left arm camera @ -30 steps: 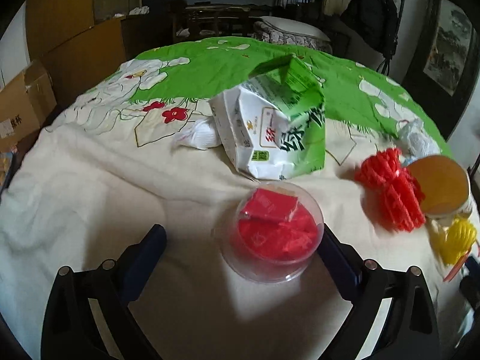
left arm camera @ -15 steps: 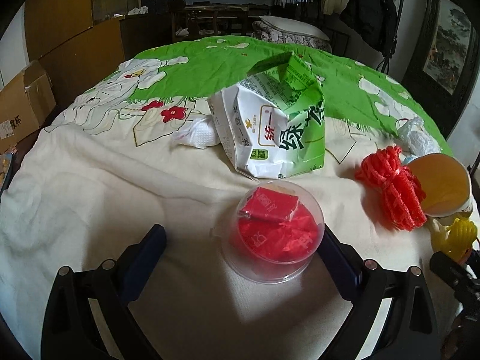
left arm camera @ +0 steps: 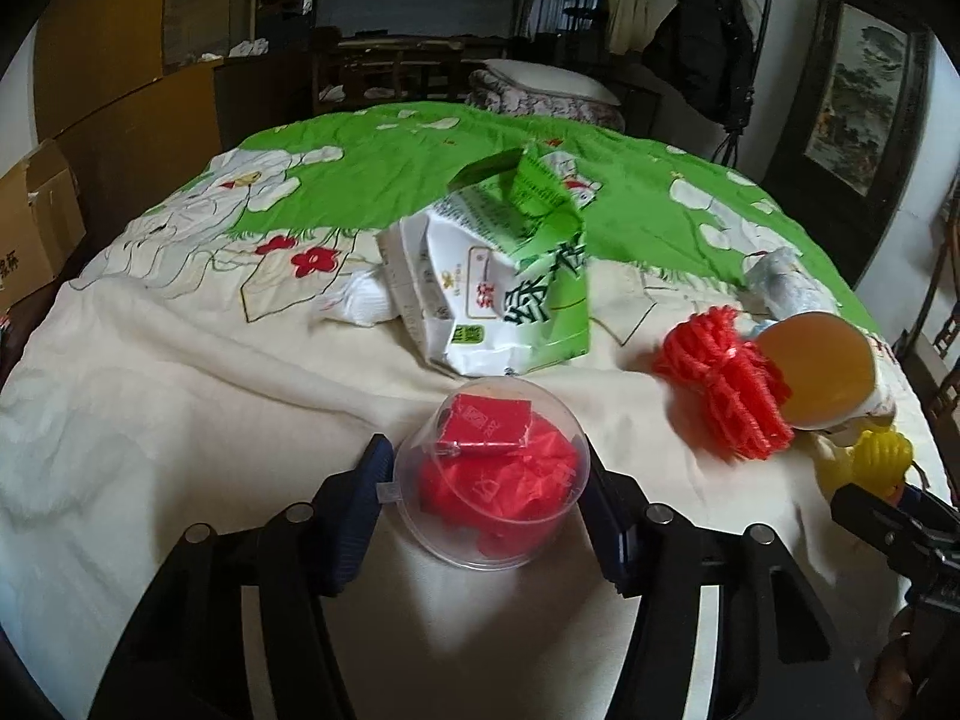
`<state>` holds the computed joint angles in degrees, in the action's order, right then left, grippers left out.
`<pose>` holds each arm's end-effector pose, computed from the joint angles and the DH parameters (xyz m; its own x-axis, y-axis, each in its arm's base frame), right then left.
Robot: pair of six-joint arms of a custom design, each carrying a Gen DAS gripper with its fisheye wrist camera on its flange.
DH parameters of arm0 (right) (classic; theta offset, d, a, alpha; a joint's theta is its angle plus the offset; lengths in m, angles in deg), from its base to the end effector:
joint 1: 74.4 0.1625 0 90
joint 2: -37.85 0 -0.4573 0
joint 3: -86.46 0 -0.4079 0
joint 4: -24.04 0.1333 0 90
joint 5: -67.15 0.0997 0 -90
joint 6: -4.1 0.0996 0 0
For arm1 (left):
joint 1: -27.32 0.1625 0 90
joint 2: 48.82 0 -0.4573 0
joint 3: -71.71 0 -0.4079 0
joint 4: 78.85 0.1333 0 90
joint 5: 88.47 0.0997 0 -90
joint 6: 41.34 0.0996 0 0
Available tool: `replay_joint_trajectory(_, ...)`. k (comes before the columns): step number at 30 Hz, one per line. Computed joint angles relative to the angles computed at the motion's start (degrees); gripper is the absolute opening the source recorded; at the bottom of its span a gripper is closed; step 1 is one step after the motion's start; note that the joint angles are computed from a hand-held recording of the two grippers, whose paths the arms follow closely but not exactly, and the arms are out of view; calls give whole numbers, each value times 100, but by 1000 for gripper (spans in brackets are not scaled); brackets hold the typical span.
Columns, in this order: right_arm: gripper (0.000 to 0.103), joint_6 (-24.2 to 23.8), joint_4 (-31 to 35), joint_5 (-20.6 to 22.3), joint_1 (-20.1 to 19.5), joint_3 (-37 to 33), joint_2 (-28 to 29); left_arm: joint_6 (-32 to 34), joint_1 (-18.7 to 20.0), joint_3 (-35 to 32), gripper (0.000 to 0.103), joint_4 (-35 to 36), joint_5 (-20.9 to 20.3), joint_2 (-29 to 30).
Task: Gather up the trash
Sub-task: 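Grasp the clear plastic box with the left tool while the right tool grasps the yellow mesh net, then carry the plastic box and yellow net down toward the red wastebasket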
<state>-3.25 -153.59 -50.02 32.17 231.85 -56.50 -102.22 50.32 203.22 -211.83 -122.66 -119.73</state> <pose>0.1853 -0.3149 0.2896 -0.8934 -0.0913 0.4399 -0.3461 0.7642 -0.5443 -0.3096 -0.3657 0.1558 -0.7611 -0.0260 -0.6481 0.4365 0.7186 -0.5414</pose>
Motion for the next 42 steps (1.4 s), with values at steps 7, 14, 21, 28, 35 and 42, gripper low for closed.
replay_joint_trajectory(7,40,-34,-292,-255,179,72,14,-441,-475,137,60,640,16,-276)
replay_joint_trajectory(14,39,170,-58,-251,826,208,-390,-1555,-1086,250,60,1899,-253,-1033)
replay_joint_trajectory(21,39,412,287,-144,1593,126,-730,-3064,-1942,-9,60,3811,-232,-1731)
replay_joint_trajectory(28,39,664,584,-165,2556,9,-989,-4900,-2985,-549,60,6144,-482,-1991)
replay_joint_trajectory(35,39,1101,1061,-143,3545,-104,-1265,-6506,-4260,-1078,60,8145,-1251,-1950)
replay_joint_trajectory(42,39,1424,1260,-83,4522,-247,-967,-7430,-5504,-1206,60,9153,-2660,-2174)
